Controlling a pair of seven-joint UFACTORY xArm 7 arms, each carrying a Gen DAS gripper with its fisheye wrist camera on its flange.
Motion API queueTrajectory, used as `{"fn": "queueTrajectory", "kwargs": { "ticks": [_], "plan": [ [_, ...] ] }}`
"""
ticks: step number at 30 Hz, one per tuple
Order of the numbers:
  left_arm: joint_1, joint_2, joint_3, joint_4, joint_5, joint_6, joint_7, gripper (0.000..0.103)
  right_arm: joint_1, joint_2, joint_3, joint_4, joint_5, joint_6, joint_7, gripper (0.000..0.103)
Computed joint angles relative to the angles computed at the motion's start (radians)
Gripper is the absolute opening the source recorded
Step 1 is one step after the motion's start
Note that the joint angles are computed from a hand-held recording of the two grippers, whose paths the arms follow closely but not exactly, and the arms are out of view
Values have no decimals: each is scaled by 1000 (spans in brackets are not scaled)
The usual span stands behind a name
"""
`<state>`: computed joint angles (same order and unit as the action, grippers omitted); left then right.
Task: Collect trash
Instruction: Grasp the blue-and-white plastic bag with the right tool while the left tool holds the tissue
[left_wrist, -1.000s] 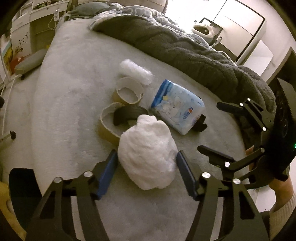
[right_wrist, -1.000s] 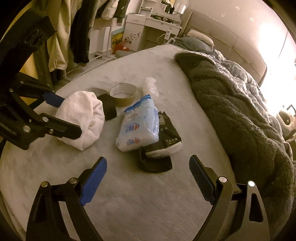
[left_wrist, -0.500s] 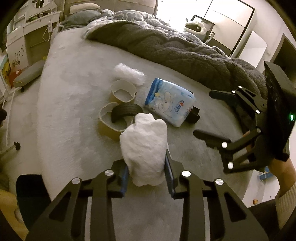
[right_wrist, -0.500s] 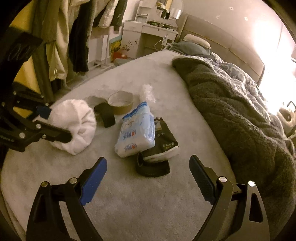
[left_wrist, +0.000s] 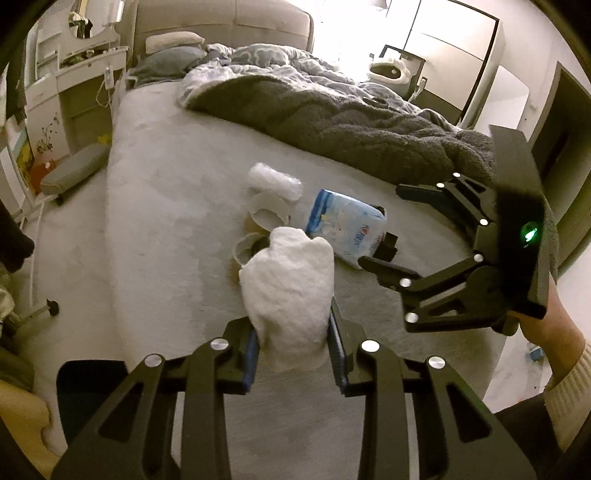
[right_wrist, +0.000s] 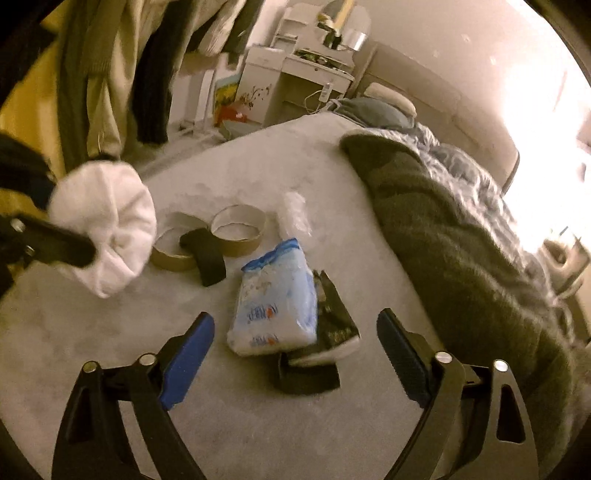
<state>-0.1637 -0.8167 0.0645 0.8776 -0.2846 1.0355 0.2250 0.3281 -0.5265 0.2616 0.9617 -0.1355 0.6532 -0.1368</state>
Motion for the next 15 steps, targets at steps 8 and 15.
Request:
{"fn": "queueTrajectory", "kwargs": {
  "ticks": [8, 15],
  "plan": [
    [32, -58, 22, -42, 35, -40, 29, 34, -25, 89, 42, 48, -77, 54, 88, 54],
    [102, -120, 22, -81, 111, -64, 18, 34, -14, 111, 53, 77, -138, 68, 113, 34]
  ]
}}
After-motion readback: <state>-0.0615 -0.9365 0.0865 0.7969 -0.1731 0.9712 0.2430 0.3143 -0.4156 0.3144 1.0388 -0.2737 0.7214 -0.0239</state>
